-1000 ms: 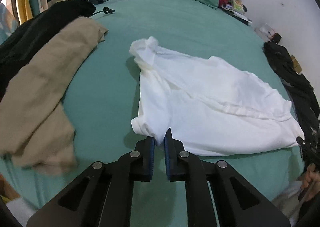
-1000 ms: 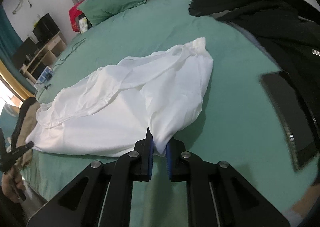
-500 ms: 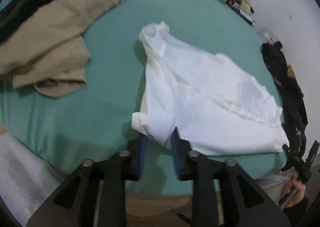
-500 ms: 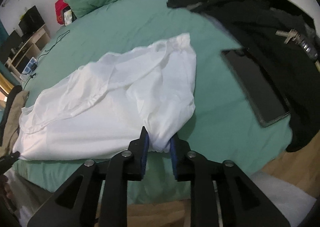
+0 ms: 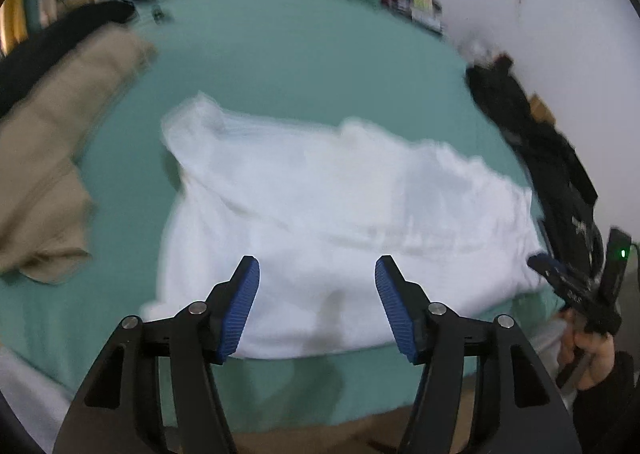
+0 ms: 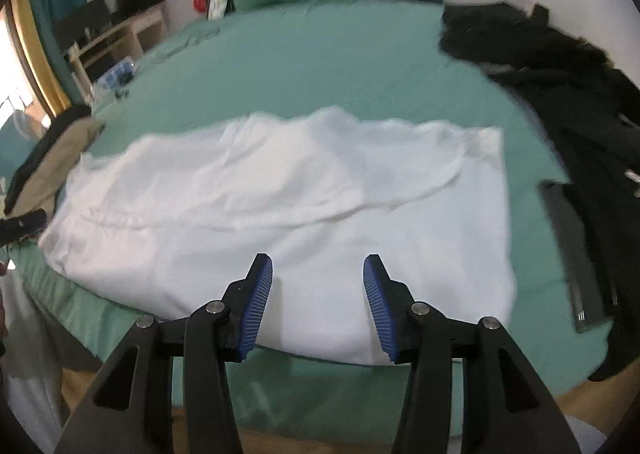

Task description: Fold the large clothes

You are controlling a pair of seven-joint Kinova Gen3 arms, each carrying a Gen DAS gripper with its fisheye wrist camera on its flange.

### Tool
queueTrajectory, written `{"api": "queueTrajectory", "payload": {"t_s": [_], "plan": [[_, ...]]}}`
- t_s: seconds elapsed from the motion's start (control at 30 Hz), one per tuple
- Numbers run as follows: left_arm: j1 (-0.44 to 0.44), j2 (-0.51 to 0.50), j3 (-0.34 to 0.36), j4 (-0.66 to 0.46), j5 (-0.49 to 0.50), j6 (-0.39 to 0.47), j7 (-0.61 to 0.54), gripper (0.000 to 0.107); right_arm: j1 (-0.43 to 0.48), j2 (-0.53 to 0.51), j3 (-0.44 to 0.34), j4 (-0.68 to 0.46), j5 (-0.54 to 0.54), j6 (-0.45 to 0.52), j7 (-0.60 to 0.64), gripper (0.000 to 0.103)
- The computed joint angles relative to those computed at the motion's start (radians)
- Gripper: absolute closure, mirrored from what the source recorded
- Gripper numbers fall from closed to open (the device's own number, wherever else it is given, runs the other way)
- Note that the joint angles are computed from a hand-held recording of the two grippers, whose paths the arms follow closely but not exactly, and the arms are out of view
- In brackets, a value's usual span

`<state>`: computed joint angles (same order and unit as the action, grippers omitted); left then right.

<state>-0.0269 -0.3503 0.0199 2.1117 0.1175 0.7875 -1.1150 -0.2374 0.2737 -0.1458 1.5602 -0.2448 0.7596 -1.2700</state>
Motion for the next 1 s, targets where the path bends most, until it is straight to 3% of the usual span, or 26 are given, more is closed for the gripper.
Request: {"api": "queueTrajectory", "payload": {"t_s": [0.13,0.47,0.9,1.0], "plan": [[0.003,0.111,0.026,-0.039,-0.007,0.049,-0.012,0.044,-0.038,0.059,0.007,-0.069,0.051,0.028,-0.015,0.056],[0.029,0.211,0.032,-0.143,-0.110,0.081,-0.011,0.044,-0.108,0.134,0.031,-0.164,0.171,0.012,-0.112,0.056],[0.009,0.342,0.001,-0.246,-0.162,0.062,-0.054,0.044,-0.094,0.260,0.002,-0.352,0.126,0.035,-0.096,0.056],[0.004,0.361,-0.008,-0.269,-0.187,0.056,-0.042,0.044,-0.071,0.243,-0.014,-0.325,0.095,0.006,-0.078,0.056]]}}
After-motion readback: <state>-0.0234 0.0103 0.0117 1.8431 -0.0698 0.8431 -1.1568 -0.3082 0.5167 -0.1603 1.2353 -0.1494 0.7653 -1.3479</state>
